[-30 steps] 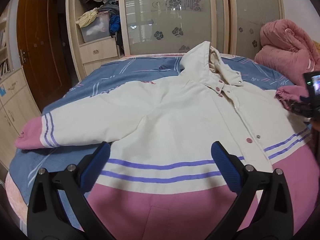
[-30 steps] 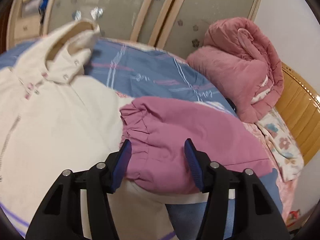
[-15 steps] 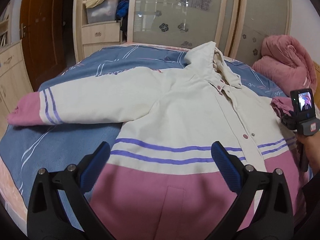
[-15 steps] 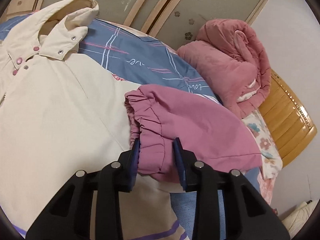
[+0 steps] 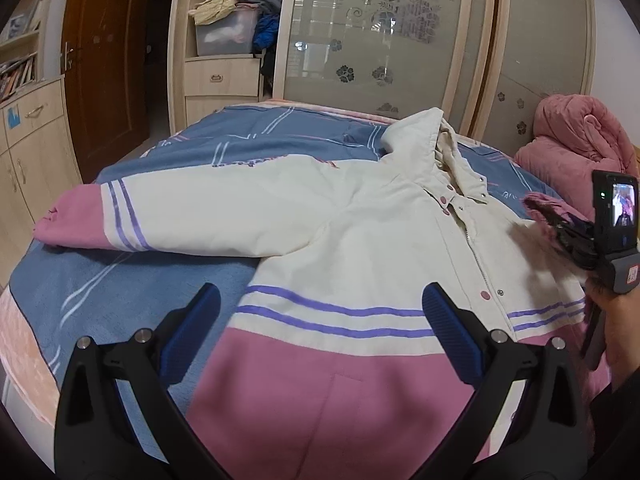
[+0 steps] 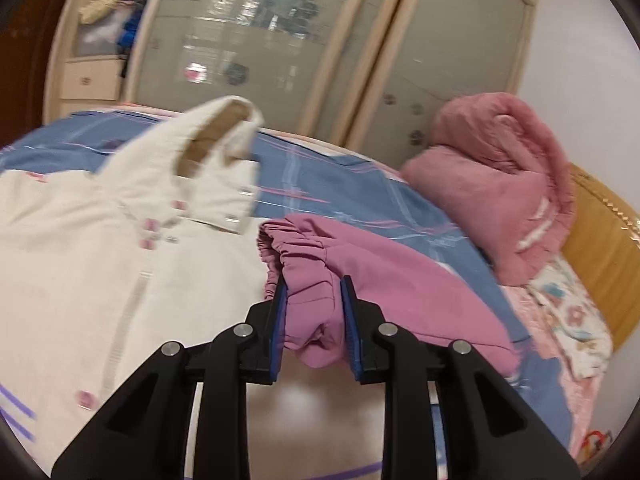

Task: Fold large clothes
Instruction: 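Grasp the folded sleeve's cuff again with the right gripper, then drag the sleeve further across the chest toward the hood, then release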

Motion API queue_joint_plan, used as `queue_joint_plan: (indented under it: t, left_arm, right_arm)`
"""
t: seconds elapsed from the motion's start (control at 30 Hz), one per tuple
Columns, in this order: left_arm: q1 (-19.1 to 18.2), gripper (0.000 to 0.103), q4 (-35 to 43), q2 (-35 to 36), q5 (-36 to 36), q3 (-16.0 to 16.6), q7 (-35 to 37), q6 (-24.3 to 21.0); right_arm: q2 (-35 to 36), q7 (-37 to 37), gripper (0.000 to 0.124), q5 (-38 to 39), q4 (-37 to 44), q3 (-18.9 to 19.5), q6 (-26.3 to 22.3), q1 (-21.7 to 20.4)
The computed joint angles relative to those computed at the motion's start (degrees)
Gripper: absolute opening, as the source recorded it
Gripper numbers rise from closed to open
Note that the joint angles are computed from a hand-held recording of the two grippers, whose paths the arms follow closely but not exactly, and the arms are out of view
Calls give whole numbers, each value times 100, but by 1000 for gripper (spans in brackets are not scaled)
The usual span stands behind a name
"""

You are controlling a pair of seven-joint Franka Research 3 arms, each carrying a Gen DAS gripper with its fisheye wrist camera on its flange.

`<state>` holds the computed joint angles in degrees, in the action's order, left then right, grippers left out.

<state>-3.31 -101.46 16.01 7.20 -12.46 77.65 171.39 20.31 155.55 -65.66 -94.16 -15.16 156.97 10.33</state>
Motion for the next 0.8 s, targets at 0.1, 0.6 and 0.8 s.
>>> queue_joint_plan:
  t: [0.1, 0.6, 0.8]
  left_arm:
    - [-167, 101, 47, 25, 202, 101, -148, -73]
    - [-647, 101, -90, -108, 977, 444, -1048, 188]
    - [-597, 101, -158, -151, 1213, 500, -1329, 223]
  right_arm:
    - [230, -795, 26, 1009, 190, 337, 328, -287]
    - [580, -2281, 26, 2877, 297, 276, 1398, 93]
    - [835, -2980, 26, 3563, 611, 445, 1481, 243]
